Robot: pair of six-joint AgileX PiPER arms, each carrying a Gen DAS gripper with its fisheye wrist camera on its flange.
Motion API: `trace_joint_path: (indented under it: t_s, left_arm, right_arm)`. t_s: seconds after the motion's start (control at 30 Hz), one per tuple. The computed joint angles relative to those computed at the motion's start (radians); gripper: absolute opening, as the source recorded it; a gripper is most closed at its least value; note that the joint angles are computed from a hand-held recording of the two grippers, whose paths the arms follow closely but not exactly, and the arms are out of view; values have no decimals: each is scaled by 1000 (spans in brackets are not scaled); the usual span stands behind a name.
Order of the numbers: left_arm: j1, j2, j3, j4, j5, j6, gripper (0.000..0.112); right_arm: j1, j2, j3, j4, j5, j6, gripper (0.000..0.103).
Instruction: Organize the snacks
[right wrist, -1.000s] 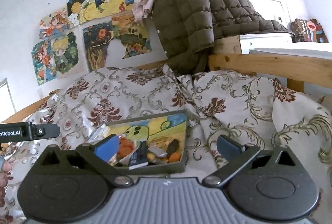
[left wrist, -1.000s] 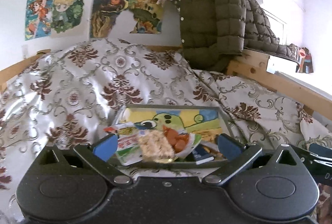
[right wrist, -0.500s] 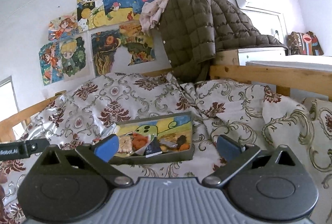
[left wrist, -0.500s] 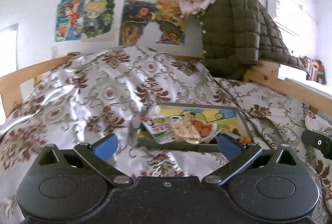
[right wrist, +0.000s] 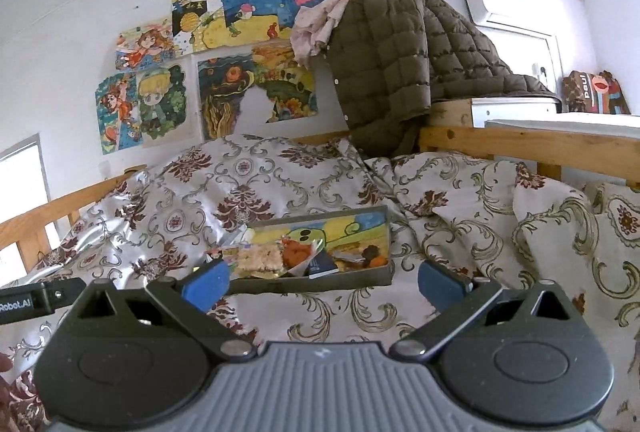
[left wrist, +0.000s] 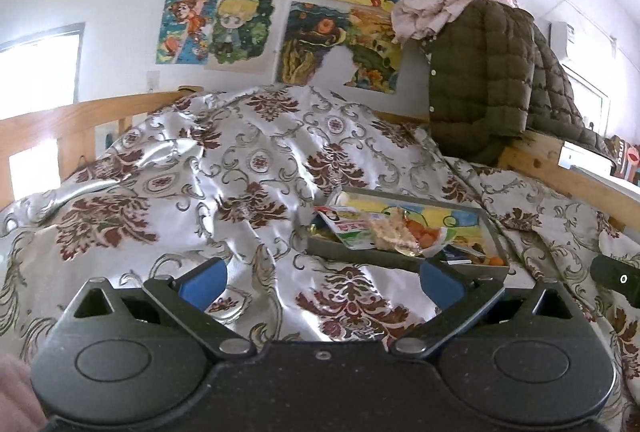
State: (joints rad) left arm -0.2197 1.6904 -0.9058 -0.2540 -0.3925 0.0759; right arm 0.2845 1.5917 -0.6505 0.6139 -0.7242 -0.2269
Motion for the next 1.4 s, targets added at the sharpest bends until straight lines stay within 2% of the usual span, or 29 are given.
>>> trace_joint_path:
  t_s: [0.23, 0.43, 0.5, 0.63, 0.73, 0.8, 0.9, 1.1, 1.4]
  left_arm:
    - [1, -45, 83, -3, -31, -34, 102]
    - [-17, -85, 176, -44, -88, -44, 102]
    - [-18, -95, 188, -34, -80, -42, 102]
    - [-37, -114, 195, -103, -31, 44, 102]
    - [-48, -138, 223, -137, -46, 85, 102]
    - [-52, -152, 246, -135, -64, 89, 102]
    - [-63, -169, 265, -171, -70, 128, 102]
    - [-70, -176, 276, -197, -74, 158, 102]
    - [-66, -185, 282, -202, -61, 177, 102]
  right_arm:
    - [34, -43, 51, 75, -27, 10, 103]
    - [81, -92, 107, 130, -37, 12, 103]
    - [105, -108, 124, 164, -42, 6, 103]
    - [146, -130, 140, 240, -50, -28, 103]
    - [191, -133, 117, 361, -44, -118, 103]
    - [222, -132, 81, 489, -18, -260, 103]
    - [267, -111, 41, 630, -36, -408, 103]
    - [299, -121, 40, 711, -42, -472, 103]
    - [303, -133, 44, 748, -23, -516, 103]
